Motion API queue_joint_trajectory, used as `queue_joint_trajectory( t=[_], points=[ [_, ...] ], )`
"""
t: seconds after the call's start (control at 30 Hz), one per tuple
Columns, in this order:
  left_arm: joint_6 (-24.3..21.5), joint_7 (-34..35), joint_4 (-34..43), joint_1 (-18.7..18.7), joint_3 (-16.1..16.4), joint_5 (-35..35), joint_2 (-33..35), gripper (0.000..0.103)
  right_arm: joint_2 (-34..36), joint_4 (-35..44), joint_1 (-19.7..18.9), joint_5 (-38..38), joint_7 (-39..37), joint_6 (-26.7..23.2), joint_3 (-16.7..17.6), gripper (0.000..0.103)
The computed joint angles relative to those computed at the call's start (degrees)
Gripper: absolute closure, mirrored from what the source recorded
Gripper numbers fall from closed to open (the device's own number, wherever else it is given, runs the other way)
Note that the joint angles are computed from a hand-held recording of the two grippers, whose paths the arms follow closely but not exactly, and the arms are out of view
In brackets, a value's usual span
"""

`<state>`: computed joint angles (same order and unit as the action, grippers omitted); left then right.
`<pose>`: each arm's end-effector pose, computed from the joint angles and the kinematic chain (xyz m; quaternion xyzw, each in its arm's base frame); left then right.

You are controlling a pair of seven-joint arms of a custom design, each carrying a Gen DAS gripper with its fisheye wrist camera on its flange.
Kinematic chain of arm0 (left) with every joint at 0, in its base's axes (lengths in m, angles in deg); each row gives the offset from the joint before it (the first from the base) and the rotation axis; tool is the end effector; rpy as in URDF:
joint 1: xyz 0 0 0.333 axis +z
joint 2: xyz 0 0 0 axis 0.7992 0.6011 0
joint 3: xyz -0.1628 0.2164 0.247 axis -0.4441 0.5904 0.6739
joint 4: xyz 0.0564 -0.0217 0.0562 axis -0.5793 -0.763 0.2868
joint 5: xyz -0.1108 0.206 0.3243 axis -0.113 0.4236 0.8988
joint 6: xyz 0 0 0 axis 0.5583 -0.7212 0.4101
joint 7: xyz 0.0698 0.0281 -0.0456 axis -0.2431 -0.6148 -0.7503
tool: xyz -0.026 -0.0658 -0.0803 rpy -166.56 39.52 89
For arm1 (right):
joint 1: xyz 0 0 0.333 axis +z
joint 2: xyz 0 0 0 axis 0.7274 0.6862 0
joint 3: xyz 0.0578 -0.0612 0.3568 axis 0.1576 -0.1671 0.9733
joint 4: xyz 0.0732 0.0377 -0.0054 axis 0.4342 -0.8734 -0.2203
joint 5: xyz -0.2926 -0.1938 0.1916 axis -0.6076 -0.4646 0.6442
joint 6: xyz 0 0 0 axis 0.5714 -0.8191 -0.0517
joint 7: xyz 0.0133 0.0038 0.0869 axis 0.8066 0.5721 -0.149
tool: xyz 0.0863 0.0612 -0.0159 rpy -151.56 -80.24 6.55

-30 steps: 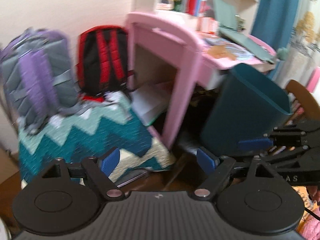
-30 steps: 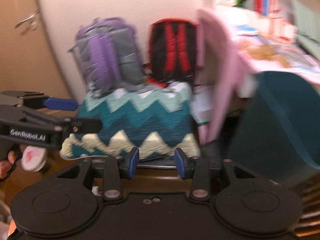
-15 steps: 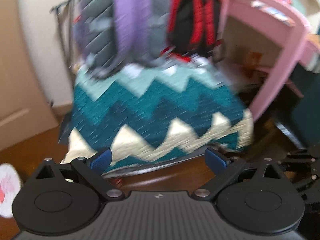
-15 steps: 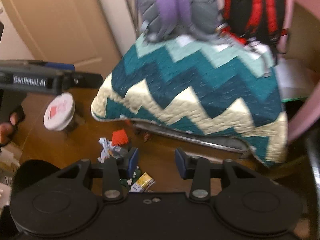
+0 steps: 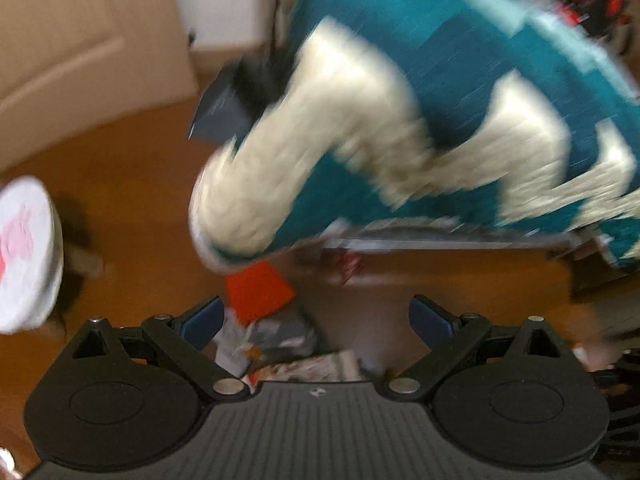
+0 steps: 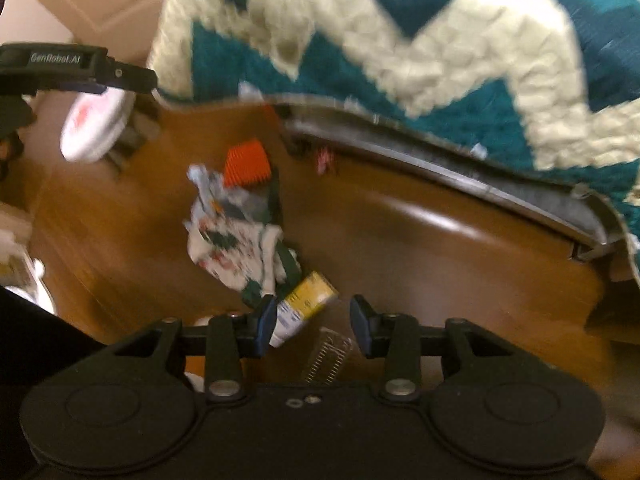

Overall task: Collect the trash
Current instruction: 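Lower the left tool and grasp the Christmas-print cloth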

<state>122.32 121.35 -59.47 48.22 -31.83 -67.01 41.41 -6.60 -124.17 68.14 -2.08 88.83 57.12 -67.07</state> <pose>0.5116 -0.1286 0.7937 -0.7488 0.6408 -0.1331 0.1042 0.5201 0.2919 0.7605 -0.8517 0.5064 0.0396 0.1287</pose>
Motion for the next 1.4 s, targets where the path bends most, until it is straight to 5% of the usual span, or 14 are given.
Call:
queue_joint_trajectory(
  t=[0.33,0.83,0.9,1.0,1.13,1.17,1.2,1.33,1.4],
  points=[
    [2.1,-0.5,-20.9,2.2,1.9,-4.3,-3.1,0.004,2.6,-9.3,0.6,-2.1,-11.2,0.1,0.8,0.063],
    [7.6,-14.0,-40.7,3.9,2.7,-14.2,-5.2,0.009,4.8,-19.2,4.2,-6.9,-29.4,3.8,2.5,0.063],
    [8.6,-15.3,-42.1,3.9,2.7,-15.1,-5.7,0.013,4.7,-20.8,4.8,-8.4,-31.8,5.4,2.7,0.063],
    [9.6,-15.9,-43.9,3.8,2.8,-16.1,-5.9,0.033,5.0,-22.1,5.3,-9.4,-34.5,6.5,2.9,0.064],
    [10.7,-17.3,-45.4,3.7,2.7,-16.3,-6.7,0.035,5.6,-22.5,5.8,-10.2,-34.2,7.3,2.6,0.066],
    [10.7,-17.5,-45.6,3.6,2.6,-16.1,-6.9,0.037,5.7,-22.5,5.8,-10.4,-34.3,7.2,2.6,0.069],
    [10.7,-17.8,-45.6,3.5,2.4,-15.5,-7.1,0.04,6.0,-22.2,5.9,-10.9,-34.4,6.6,2.5,0.085],
    [10.5,-19.3,-43.8,3.1,2.1,-14.9,-6.6,0.074,5.9,-22.2,5.9,-10.4,-33.5,6.8,2.4,0.093],
    [10.5,-20.2,-43.4,3.1,2.0,-14.5,-7.0,0.08,5.4,-22.1,5.6,-9.9,-33.2,6.3,2.3,0.097]
  ],
)
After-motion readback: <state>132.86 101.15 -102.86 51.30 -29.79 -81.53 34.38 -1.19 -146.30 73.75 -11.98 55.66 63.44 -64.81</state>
